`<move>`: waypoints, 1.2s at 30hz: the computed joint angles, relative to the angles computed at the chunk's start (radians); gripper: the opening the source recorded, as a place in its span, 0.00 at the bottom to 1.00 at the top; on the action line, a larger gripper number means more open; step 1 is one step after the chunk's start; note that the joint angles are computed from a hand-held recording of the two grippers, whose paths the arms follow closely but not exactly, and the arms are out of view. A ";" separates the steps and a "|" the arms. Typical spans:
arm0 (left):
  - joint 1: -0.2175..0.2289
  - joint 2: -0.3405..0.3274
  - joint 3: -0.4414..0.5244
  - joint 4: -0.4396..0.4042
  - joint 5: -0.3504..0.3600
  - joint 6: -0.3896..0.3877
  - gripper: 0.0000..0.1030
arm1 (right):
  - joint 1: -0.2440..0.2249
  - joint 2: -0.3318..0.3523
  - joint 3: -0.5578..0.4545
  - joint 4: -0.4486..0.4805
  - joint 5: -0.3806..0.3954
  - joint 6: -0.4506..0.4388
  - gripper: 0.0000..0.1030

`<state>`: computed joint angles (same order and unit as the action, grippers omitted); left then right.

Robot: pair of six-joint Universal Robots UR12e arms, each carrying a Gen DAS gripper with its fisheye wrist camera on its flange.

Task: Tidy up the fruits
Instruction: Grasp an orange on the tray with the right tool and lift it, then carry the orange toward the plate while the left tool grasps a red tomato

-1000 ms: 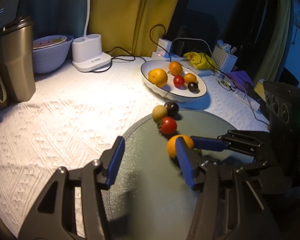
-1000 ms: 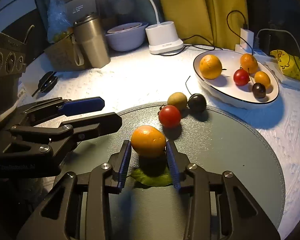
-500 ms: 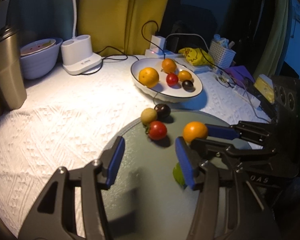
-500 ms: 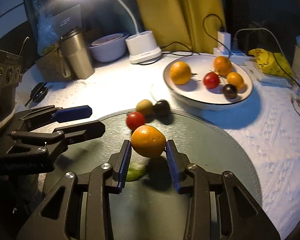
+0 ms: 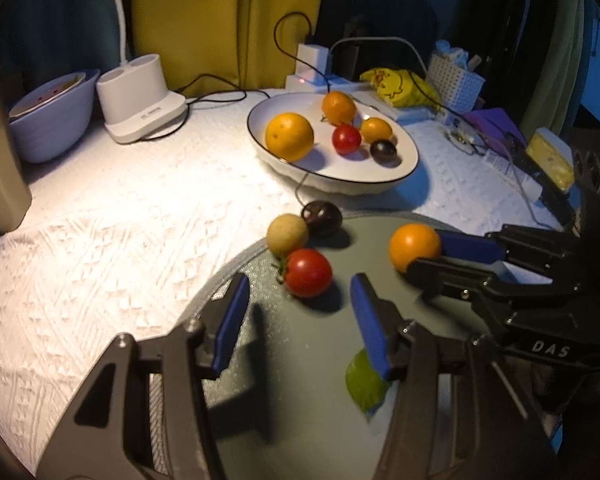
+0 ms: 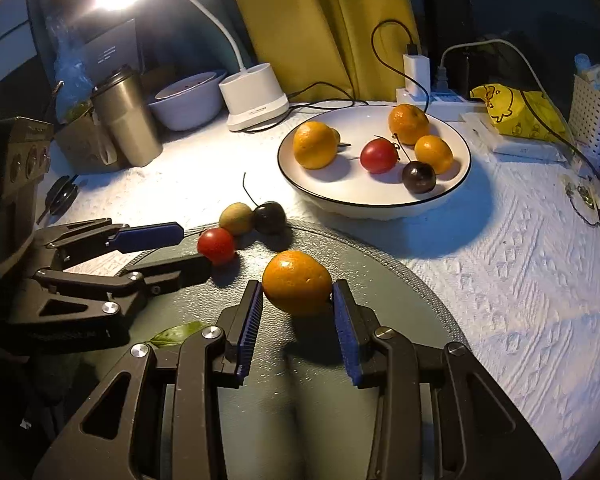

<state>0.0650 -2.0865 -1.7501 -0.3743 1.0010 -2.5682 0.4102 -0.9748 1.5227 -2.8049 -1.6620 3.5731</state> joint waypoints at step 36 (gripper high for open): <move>-0.005 0.010 0.034 -0.006 -0.075 0.049 0.27 | -0.018 -0.010 -0.007 -0.029 -0.036 -0.014 0.38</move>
